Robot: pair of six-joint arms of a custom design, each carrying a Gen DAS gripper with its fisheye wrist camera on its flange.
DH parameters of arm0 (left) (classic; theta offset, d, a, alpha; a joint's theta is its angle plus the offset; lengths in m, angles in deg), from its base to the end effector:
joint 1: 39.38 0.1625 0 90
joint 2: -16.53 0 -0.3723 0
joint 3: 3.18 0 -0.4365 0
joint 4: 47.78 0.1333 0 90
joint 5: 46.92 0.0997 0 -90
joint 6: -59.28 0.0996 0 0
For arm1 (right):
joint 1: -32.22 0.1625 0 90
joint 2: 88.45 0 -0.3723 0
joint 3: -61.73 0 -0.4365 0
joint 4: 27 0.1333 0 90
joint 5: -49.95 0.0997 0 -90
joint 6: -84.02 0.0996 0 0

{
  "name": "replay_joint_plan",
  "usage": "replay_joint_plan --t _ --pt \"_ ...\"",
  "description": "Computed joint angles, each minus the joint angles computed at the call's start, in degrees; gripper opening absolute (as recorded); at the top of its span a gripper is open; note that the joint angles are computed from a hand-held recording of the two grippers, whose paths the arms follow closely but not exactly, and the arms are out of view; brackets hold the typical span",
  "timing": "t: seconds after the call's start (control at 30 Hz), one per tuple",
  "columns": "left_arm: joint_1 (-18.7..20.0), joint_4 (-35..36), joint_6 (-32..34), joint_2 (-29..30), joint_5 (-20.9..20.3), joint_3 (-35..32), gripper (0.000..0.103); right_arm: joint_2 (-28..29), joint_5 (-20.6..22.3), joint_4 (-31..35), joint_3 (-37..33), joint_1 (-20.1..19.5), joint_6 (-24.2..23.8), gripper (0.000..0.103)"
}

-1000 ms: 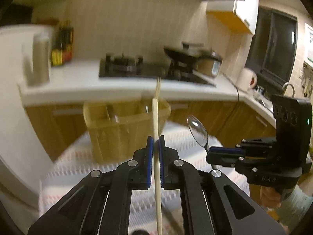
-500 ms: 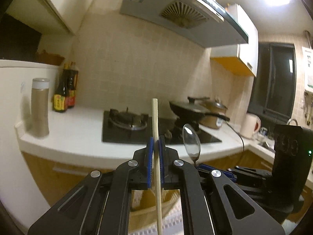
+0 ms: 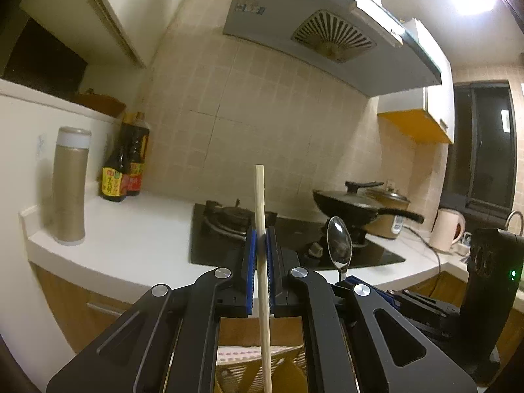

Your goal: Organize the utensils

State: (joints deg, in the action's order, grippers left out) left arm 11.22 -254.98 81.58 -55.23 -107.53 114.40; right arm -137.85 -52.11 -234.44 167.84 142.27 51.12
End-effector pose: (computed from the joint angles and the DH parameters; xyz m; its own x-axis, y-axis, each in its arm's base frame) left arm -0.1987 -0.5289 0.2698 -0.8191 0.2728 -0.5046 0.5550 0.1548 -0.8173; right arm 0.3167 -0.5397 0.1197 -0.7327 -0.3872 0.5596 -0.6737 0.2965 -0.6769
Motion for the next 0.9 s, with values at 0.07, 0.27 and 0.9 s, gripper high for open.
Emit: replay_joint_plan --t 0.07,0.27,0.9 --pt "0.53 -0.84 0.49 1.28 0.08 -0.15 0.004 0.52 -0.06 -0.1 -0.14 -0.57 -0.03 0.01" --pt "0.78 -3.97 3.89 4.19 1.24 0.1 0.004 1.14 0.88 -1.16 0.33 -1.88 -0.23 0.01" --pt "0.09 2.06 3.49 -2.13 1.54 7.32 0.013 -1.3 -1.54 -6.38 8.42 -1.92 -3.43 0.036"
